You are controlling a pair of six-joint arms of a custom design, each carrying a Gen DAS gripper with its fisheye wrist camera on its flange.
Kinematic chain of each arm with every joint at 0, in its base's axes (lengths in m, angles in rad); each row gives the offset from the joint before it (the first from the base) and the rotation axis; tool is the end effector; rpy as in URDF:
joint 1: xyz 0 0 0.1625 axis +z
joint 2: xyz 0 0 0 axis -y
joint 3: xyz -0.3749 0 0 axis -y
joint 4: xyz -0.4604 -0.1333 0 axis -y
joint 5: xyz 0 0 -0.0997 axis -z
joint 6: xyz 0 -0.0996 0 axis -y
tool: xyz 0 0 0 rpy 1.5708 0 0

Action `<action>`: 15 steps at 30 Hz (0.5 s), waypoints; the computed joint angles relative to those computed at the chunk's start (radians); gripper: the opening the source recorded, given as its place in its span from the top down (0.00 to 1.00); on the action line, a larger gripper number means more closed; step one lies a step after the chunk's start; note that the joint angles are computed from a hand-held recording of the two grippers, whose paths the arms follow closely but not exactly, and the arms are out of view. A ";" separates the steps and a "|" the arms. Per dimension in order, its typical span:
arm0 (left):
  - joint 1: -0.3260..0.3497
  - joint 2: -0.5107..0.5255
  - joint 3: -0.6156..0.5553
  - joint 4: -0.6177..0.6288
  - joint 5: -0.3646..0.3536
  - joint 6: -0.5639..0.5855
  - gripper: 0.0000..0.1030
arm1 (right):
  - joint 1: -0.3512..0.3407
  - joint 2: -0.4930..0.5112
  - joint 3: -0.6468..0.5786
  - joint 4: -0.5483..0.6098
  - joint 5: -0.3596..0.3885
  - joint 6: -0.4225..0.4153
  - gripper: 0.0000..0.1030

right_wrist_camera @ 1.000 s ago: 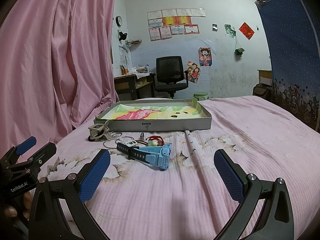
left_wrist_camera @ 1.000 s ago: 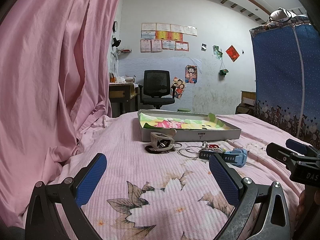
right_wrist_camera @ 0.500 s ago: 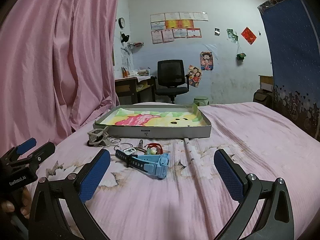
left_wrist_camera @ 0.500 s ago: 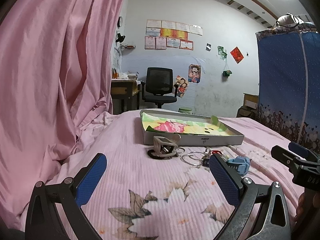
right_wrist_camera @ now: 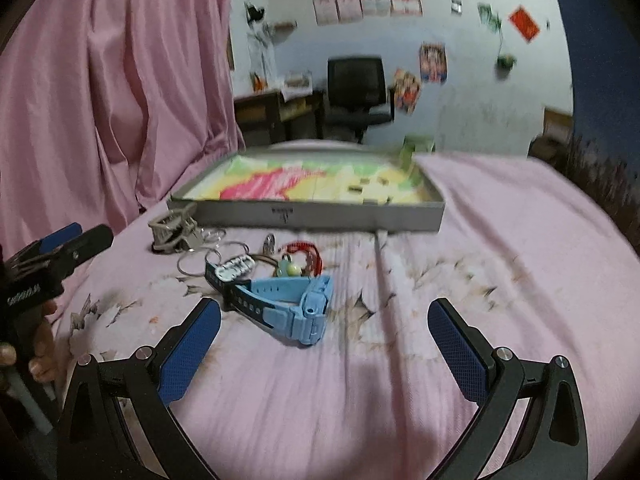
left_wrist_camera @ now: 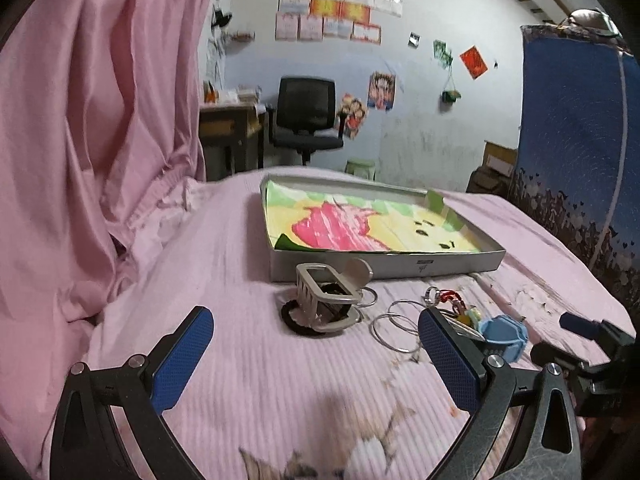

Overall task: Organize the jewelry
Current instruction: 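Lower the left tool onto the grey holder while the right tool reaches the blue watch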

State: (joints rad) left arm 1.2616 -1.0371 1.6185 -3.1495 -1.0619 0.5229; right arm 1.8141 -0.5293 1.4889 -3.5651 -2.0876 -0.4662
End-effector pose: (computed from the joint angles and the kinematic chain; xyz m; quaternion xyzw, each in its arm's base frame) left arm -0.0406 -0.7246 0.2690 0.2334 0.8261 -0.4366 0.2692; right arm 0.2534 -0.6719 0.0162 0.1734 -0.8319 0.4505 0.2739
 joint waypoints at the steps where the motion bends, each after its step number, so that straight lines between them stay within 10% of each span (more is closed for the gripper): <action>1: 0.003 0.008 -0.019 0.032 0.001 -0.013 0.00 | -0.004 0.000 -0.005 0.020 0.004 0.012 0.01; 10: 0.008 0.098 -0.158 0.208 0.044 0.003 0.15 | -0.026 0.009 -0.074 0.239 0.042 0.083 0.03; 15: 0.015 0.124 -0.215 0.290 0.039 -0.042 0.33 | -0.030 0.026 -0.116 0.318 0.057 0.104 0.21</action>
